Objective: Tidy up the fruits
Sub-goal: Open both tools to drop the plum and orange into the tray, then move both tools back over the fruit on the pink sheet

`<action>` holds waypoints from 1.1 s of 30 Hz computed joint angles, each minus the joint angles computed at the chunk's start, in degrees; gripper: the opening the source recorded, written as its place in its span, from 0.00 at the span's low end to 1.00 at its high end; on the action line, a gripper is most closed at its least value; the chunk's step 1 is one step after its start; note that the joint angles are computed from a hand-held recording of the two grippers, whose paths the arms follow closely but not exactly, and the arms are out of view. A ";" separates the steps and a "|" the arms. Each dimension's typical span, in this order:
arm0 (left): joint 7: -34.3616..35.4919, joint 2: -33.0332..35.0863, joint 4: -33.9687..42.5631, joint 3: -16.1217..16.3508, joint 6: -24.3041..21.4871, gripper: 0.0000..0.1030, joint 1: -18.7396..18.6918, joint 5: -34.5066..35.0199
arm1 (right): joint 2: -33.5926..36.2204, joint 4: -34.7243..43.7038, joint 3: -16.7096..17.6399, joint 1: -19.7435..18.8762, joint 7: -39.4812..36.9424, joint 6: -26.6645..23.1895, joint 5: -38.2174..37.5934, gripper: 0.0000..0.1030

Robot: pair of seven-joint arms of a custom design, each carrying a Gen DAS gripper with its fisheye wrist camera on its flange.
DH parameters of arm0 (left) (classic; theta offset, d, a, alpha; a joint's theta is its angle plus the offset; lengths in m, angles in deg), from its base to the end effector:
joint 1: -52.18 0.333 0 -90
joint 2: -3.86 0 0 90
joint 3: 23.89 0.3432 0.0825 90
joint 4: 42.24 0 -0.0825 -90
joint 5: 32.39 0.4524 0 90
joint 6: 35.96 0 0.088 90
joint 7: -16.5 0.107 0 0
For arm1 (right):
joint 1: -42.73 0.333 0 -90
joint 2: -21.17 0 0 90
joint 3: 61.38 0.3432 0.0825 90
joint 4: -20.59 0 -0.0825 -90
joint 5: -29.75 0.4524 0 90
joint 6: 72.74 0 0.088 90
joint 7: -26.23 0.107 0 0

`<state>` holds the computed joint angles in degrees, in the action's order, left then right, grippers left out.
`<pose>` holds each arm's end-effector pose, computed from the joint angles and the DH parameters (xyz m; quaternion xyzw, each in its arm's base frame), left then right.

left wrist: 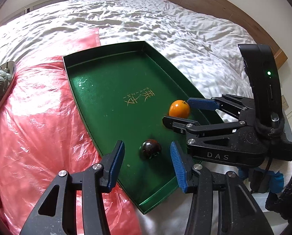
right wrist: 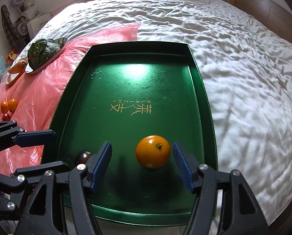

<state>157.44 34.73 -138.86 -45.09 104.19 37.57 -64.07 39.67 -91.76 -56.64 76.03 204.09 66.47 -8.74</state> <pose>0.6404 -0.4211 0.3140 0.2452 -0.9200 0.2932 0.0863 0.5432 0.4196 0.3069 -0.5407 0.8085 -0.1880 0.1364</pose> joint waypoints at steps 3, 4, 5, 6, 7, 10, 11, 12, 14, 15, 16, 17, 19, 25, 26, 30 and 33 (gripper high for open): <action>2.31 -2.14 -2.17 -0.88 1.39 0.42 1.57 -2.52 | -0.46 0.35 -0.13 0.53 0.89 -1.13 -0.80 0.96; 3.29 -2.98 -3.13 -1.22 2.40 0.42 2.12 -3.85 | -0.71 0.50 -0.18 0.78 1.45 -1.73 -1.35 0.96; 4.21 -3.89 -4.17 -1.44 3.65 0.42 2.69 -5.29 | -1.03 0.65 -0.21 1.07 2.13 -2.28 -2.06 0.96; 4.78 -4.55 -4.88 -1.48 4.53 0.42 3.06 -6.44 | -1.32 0.88 -0.20 1.39 2.85 -2.82 -2.93 0.96; 4.97 -5.03 -5.26 -1.34 4.67 0.42 3.34 -7.18 | -1.41 1.28 -0.18 1.57 3.36 -3.15 -3.77 0.96; 5.31 -6.23 -6.13 -0.70 4.41 0.42 4.22 -9.01 | -1.32 2.94 0.17 2.07 3.78 -4.24 -5.51 0.96; 5.46 -6.65 -6.55 -0.41 4.58 0.42 4.38 -9.35 | -1.17 3.54 0.28 2.25 3.97 -4.34 -5.98 0.96; 5.42 -7.16 -7.10 0.02 5.01 0.42 4.42 -9.38 | -1.04 4.04 0.36 2.41 4.32 -4.14 -6.37 0.96; 5.80 -7.98 -8.06 0.50 5.19 0.42 4.88 -9.87 | -0.49 5.27 0.50 2.72 4.68 -3.79 -6.82 0.96; 5.95 -8.43 -8.59 0.79 5.25 0.42 5.11 -10.02 | -0.13 5.91 0.54 2.91 4.76 -3.62 -6.98 0.96; 6.19 -8.86 -9.08 1.00 5.33 0.42 5.35 -10.28 | 0.24 6.58 0.57 3.12 4.73 -3.42 -7.11 0.96; 6.62 -9.40 -9.75 1.21 5.32 0.42 5.69 -10.56 | 0.65 7.29 0.59 3.34 4.52 -3.27 -7.19 0.96; 6.87 -10.45 -10.99 1.77 5.37 0.42 5.92 -10.53 | 1.46 8.59 0.57 3.80 4.16 -2.73 -7.25 0.96; 6.45 -12.37 -13.19 3.41 4.09 0.53 6.25 -9.27 | 4.42 13.17 0.36 5.36 1.69 -1.93 -6.04 0.96; 6.58 -12.68 -13.57 3.60 3.91 0.53 6.41 -9.24 | 4.93 13.96 0.30 5.63 1.14 -1.87 -5.73 0.96; 5.89 -13.53 -14.49 4.59 2.98 0.53 7.04 -8.98 | 6.75 16.69 0.04 6.69 -0.74 -1.56 -4.31 0.96; 5.69 -14.73 -16.04 5.40 3.95 0.53 7.53 -8.82 | 8.26 18.80 -0.14 7.46 -2.04 -1.57 -3.04 0.96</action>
